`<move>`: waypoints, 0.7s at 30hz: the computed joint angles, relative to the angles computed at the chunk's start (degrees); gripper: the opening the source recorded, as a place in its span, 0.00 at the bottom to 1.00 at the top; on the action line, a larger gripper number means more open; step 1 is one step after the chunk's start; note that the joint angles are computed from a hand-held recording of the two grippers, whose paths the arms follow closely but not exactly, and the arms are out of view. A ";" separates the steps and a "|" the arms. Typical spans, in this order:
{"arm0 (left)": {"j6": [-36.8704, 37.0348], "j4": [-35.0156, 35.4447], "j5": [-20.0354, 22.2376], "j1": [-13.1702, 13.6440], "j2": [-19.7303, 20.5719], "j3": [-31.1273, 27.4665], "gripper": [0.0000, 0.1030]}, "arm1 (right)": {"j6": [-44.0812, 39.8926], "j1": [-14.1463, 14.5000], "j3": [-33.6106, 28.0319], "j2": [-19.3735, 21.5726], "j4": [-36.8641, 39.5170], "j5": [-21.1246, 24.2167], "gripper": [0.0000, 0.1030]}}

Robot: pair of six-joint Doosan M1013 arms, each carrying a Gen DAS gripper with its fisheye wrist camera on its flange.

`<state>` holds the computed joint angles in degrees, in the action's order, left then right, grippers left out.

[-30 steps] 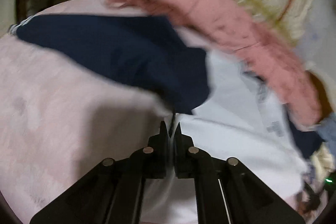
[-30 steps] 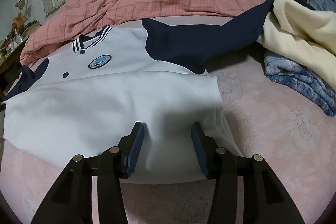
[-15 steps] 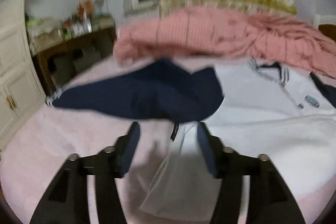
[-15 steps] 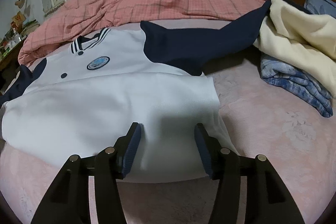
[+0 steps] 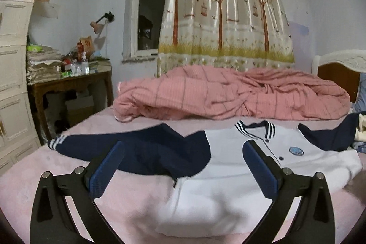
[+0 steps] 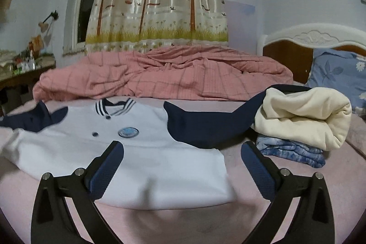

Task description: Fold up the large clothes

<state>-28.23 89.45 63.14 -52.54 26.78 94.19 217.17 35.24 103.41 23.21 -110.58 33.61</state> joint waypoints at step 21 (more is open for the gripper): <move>-13.70 9.87 -10.42 12.21 0.00 -1.01 1.00 | -11.86 3.69 -29.73 11.23 15.17 -4.26 1.00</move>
<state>-41.93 99.32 52.73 -40.32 26.78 93.18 205.31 38.93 73.68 34.44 -95.40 29.35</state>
